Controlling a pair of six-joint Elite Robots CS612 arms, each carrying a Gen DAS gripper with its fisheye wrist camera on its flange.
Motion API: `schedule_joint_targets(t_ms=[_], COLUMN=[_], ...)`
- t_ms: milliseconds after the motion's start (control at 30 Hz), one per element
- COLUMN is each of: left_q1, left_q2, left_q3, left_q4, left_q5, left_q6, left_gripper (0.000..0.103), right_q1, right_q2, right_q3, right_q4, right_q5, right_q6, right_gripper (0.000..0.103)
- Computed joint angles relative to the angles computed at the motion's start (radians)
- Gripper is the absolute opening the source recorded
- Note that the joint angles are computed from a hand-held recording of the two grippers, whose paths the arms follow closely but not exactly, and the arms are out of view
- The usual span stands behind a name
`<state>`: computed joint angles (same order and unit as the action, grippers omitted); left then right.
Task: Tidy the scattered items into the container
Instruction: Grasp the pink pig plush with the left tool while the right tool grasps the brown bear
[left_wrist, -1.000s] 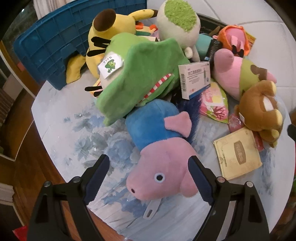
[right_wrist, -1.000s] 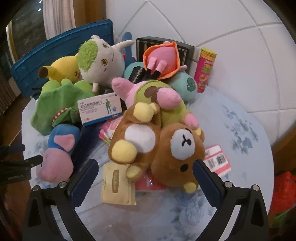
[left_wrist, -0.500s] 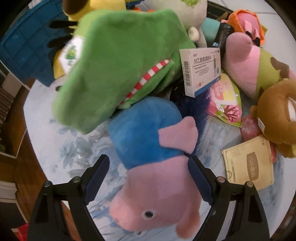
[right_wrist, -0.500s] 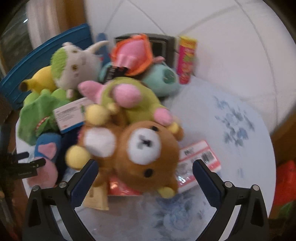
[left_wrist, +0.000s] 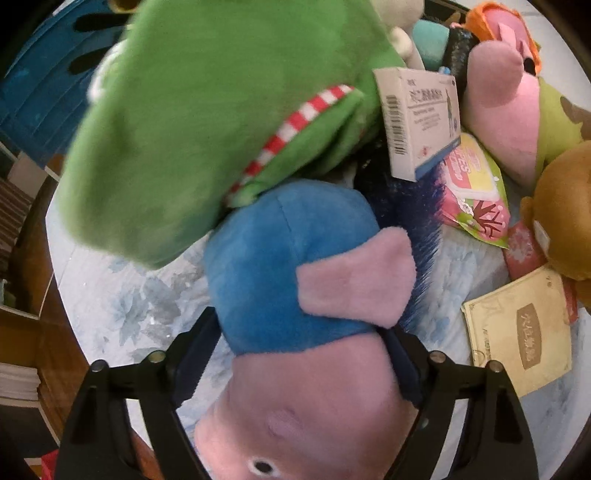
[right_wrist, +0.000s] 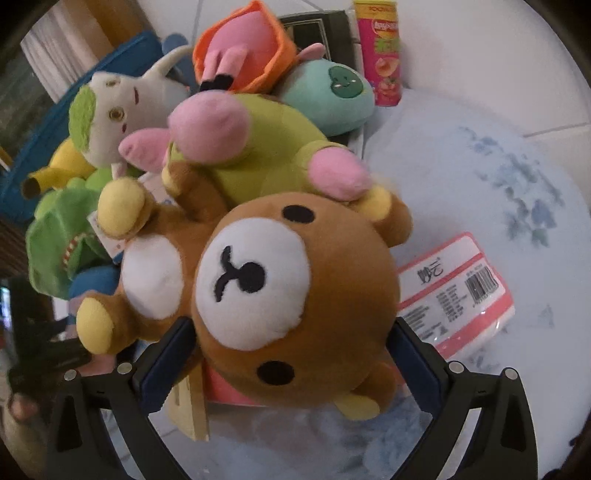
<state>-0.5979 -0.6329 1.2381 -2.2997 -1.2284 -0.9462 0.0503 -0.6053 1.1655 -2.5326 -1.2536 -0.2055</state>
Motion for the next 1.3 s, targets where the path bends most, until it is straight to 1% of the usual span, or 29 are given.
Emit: schedule_joint_targets(t_ms=[33, 100, 200, 233, 333, 433, 500, 633, 700, 733, 833, 933, 1000, 1033, 1100, 1167, 1233, 1300], left_q1=[-0.001, -0.006, -0.014, -0.017, -0.026, -0.029, -0.030, -0.030, -0.031, -0.026, -0.019, -0.013, -0.009, -0.006, 0.003, 0.010, 0.011, 0.009], left_q2=[-0.008, -0.023, -0.043, -0.049, -0.066, -0.073, -0.079, -0.094, -0.095, -0.103, -0.088, -0.077, -0.071, -0.067, -0.059, -0.048, -0.037, -0.030], left_q3=[0.014, 0.037, 0.072, 0.085, 0.119, 0.132, 0.139, 0.155, 0.153, 0.172, 0.146, 0.127, 0.117, 0.111, 0.104, 0.093, 0.079, 0.072], left_q4=[-0.009, -0.010, -0.009, -0.011, -0.024, -0.039, -0.054, -0.081, -0.081, -0.097, -0.063, -0.039, -0.030, -0.026, -0.040, -0.041, -0.034, -0.028], left_q5=[0.005, 0.028, 0.049, 0.053, 0.076, 0.076, 0.072, 0.049, 0.044, 0.040, 0.039, 0.033, 0.028, 0.022, 0.000, -0.008, -0.001, 0.014], left_q6=[-0.004, -0.011, -0.030, -0.038, -0.059, -0.064, -0.068, -0.069, -0.069, -0.057, -0.028, -0.025, -0.025, -0.025, -0.023, -0.019, -0.011, -0.004], left_gripper=[0.078, 0.069, 0.065, 0.065, 0.064, 0.064, 0.064, 0.064, 0.064, 0.064, 0.066, 0.066, 0.066, 0.068, 0.074, 0.075, 0.075, 0.075], right_q1=[0.005, 0.012, 0.024, 0.032, 0.046, 0.059, 0.058, 0.057, 0.058, 0.064, 0.083, 0.103, 0.119, 0.125, 0.138, 0.145, 0.152, 0.151], right_q2=[-0.001, -0.024, -0.060, -0.077, -0.097, -0.106, -0.122, -0.159, -0.157, -0.150, -0.127, -0.096, -0.063, -0.042, 0.005, 0.048, 0.094, 0.123], right_q3=[0.003, 0.039, 0.092, 0.117, 0.157, 0.180, 0.197, 0.225, 0.205, 0.186, 0.125, 0.065, 0.015, -0.016, -0.083, -0.141, -0.204, -0.235], right_q4=[-0.001, -0.006, -0.012, -0.003, 0.026, 0.000, -0.035, -0.145, -0.155, -0.149, -0.125, -0.090, -0.053, -0.024, 0.036, 0.086, 0.138, 0.146], right_q5=[-0.004, 0.012, 0.036, 0.051, 0.100, 0.045, 0.009, -0.076, -0.087, -0.097, -0.125, -0.158, -0.189, -0.203, -0.230, -0.258, -0.286, -0.290], right_q6=[0.000, -0.020, -0.054, -0.079, -0.131, -0.130, -0.137, -0.188, -0.224, -0.256, -0.356, -0.450, -0.495, -0.512, -0.545, -0.561, -0.576, -0.562], right_gripper=[0.103, 0.103, 0.103, 0.103, 0.103, 0.103, 0.103, 0.103, 0.103, 0.103, 0.102, 0.102, 0.102, 0.102, 0.102, 0.102, 0.102, 0.101])
